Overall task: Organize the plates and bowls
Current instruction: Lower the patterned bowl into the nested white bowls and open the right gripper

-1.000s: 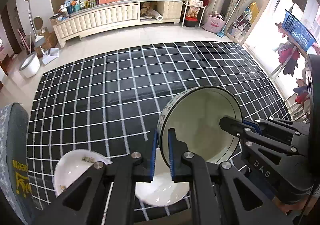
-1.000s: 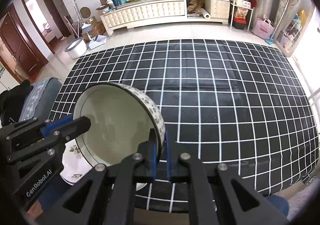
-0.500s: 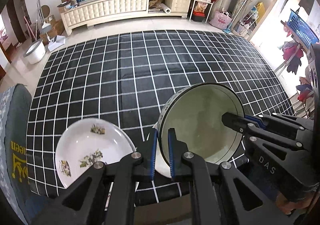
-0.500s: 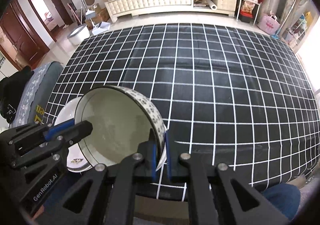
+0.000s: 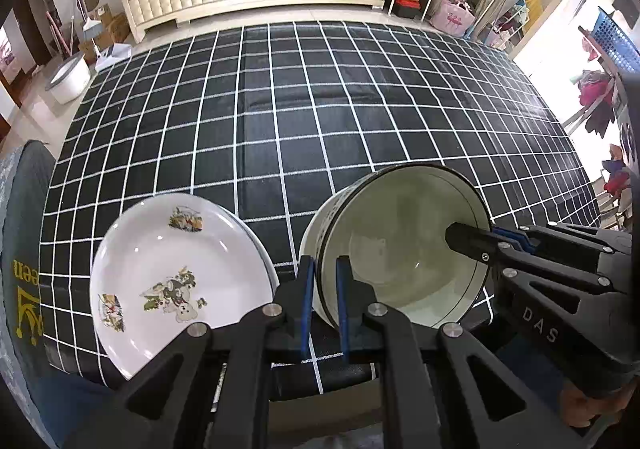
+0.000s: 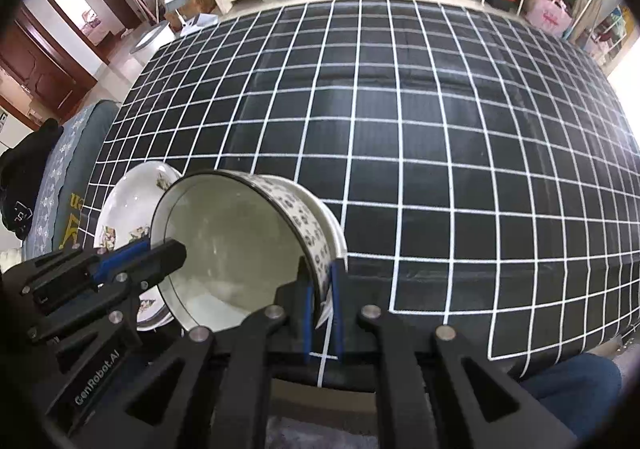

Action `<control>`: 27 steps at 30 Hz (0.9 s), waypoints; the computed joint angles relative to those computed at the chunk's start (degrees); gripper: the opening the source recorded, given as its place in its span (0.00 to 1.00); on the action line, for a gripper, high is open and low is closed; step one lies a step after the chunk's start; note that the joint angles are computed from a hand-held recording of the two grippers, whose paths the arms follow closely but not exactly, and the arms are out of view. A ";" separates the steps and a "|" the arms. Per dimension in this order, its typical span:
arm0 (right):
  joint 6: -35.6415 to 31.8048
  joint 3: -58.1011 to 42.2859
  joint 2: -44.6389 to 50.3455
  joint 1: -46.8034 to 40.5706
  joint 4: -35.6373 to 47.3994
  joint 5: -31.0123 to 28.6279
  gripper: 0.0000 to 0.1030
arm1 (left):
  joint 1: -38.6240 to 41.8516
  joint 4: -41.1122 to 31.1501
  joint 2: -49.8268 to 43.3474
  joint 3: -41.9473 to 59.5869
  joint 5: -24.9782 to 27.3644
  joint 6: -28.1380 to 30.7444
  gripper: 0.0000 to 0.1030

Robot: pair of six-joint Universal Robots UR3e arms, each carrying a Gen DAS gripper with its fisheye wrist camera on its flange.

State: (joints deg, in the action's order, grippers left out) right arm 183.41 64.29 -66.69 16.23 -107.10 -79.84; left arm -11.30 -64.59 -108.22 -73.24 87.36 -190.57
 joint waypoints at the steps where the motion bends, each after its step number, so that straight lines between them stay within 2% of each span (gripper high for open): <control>1: 0.16 -0.41 0.38 0.13 0.28 0.01 0.11 | -0.06 -0.02 -0.02 -0.16 0.00 -0.05 0.09; 15: 0.23 -0.75 0.71 0.06 0.17 -0.40 0.13 | 1.37 1.58 0.35 -3.84 -2.23 0.92 0.09; 20: -0.08 -0.47 -0.46 0.49 -0.76 -2.36 0.19 | 2.07 3.31 1.80 -5.98 -3.51 1.81 0.09; 21: -0.19 -0.48 -0.70 0.68 -0.97 -2.90 0.23 | 2.30 3.58 2.33 -6.41 -3.97 2.05 0.09; 25: -0.75 1.12 -2.64 1.00 -2.82 -4.35 0.41 | 2.99 4.60 4.80 -8.51 -4.52 3.18 0.24; 27: -0.96 2.71 -4.23 0.82 -4.02 -4.51 0.51 | 3.37 4.66 5.41 -8.91 -4.87 3.41 0.27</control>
State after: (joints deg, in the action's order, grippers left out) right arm 182.45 67.00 -70.92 17.05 -111.11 -84.35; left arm -7.93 -59.93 -102.82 -82.15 82.49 -187.16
